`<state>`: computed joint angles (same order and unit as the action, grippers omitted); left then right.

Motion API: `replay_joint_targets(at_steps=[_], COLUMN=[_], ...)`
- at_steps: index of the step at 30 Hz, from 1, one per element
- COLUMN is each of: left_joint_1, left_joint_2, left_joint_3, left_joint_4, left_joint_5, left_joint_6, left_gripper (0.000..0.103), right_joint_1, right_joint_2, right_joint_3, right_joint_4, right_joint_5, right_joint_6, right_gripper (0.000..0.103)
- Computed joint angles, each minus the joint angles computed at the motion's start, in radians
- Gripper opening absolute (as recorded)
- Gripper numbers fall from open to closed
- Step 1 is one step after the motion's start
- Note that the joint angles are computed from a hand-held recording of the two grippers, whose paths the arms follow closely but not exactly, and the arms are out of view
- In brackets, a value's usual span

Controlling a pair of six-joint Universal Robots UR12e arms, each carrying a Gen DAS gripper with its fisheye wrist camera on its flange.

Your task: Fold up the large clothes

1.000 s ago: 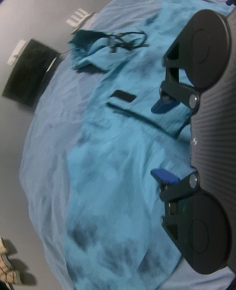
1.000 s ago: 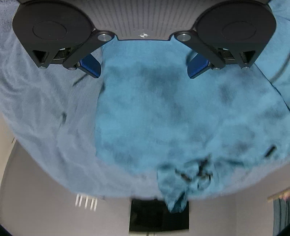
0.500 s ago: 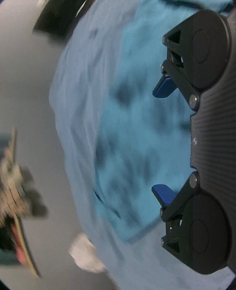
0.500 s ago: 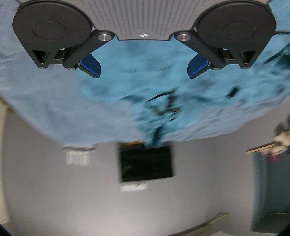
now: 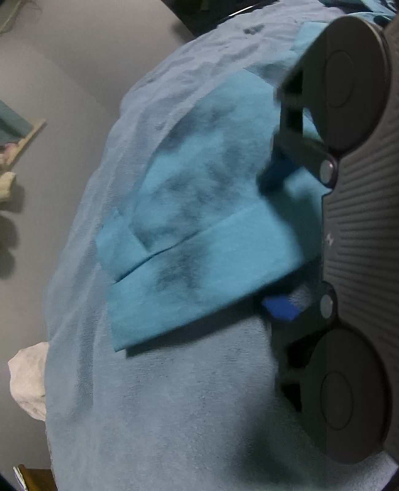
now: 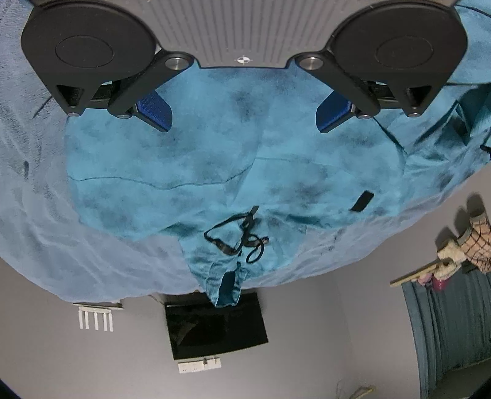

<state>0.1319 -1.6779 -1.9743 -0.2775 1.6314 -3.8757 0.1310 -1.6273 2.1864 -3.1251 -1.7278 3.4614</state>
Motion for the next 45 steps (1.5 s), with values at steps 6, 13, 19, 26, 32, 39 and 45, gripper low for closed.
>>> replay_joint_targets(at_steps=[6,13,19,26,32,39,45], left_joint_1=[-0.055,-0.126,-0.249,-0.38,-0.445,-0.4,-0.353], left_joint_2=[-0.017,-0.019,-0.042,-0.112,-0.147,-0.074,-0.002], left_joint_3=[-0.004,0.03,0.093,0.161,0.206,0.166,0.106], left_joint_4=[0.245,0.529,0.575,0.452,0.162,0.059,0.179], left_joint_5=[0.091,-0.162,-0.403,-0.581,-0.645,-0.738,-0.514], left_joint_6=[0.087,0.255,0.419,0.511,0.664,0.661,0.611], left_gripper=[0.0,0.0,0.0,0.0,0.021,0.074,0.096], right_joint_1=[0.018,0.034,0.042,0.044,0.045,0.066,0.108], right_joint_2=[0.004,0.001,-0.004,-0.001,0.0,-0.012,0.006], right_joint_3=[0.003,0.014,0.02,0.023,0.019,-0.011,-0.1], right_joint_4=[0.015,0.01,0.022,0.044,0.074,0.11,0.149], right_joint_5=[-0.014,-0.023,-0.027,-0.025,-0.025,-0.044,-0.047], right_joint_6=[-0.038,-0.109,-0.158,-0.188,-0.193,-0.222,-0.31], right_gripper=[0.101,0.101,0.101,0.101,0.101,0.101,0.101])
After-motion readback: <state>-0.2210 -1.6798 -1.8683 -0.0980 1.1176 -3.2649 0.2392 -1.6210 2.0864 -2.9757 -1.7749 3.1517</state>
